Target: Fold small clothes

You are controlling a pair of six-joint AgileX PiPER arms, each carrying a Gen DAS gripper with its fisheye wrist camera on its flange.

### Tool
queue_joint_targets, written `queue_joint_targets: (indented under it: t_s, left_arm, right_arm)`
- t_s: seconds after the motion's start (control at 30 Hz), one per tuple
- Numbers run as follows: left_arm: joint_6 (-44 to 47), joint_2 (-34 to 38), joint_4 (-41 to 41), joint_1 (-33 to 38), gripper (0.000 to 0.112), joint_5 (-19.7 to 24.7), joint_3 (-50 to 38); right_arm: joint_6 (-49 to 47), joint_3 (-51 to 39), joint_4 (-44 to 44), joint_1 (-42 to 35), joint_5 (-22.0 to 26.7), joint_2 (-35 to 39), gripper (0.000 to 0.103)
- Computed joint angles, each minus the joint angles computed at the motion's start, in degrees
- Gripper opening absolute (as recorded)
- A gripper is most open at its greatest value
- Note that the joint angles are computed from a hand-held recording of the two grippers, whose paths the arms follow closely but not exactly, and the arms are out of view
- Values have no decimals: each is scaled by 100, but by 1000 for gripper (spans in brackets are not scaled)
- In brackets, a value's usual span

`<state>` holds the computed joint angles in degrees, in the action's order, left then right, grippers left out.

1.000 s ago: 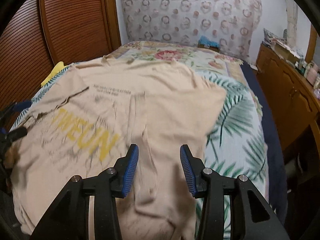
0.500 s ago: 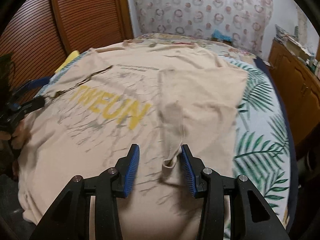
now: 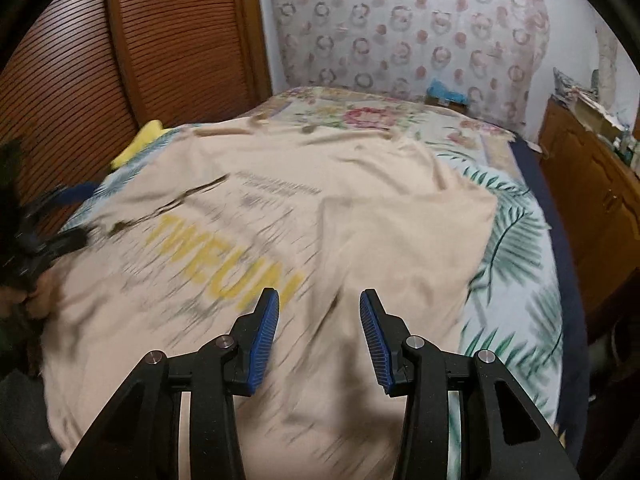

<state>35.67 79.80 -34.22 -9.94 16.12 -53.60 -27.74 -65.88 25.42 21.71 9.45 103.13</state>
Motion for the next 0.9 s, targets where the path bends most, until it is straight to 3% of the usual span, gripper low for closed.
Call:
queue_joint_targets:
  t_s: [0.23,0.37,0.4,0.57,0.63,0.73,0.9]
  left_arm:
    - [265,1,-238,440,103,112,-62]
    - [513,63,-488,722,103,212,-123]
    - [553,80,-513,767,103,223,-134]
    - [624,205,-504,996,103,313,-265]
    - [630,284,-479,1075,103,360,-354]
    - [625,431,-418,1179,103,490,-540]
    - [882,697,-611,1419,103,747,-844]
  right_arm:
    - [1728,-1950,-1619,-25,851,1371,45]
    - [2125,-2870,-2115,107,1293,1908,29]
    - [1952,-3008,-1984,153,1364,1987,23]
    - [737,-3698,-768,266,1899,2342,23]
    - [204,-3662,-155,245,1883,2304,23]
    - [49,-3474,93,186,1670,2142,24]
    - [889,-2984,-853,85,1100,1873,27]
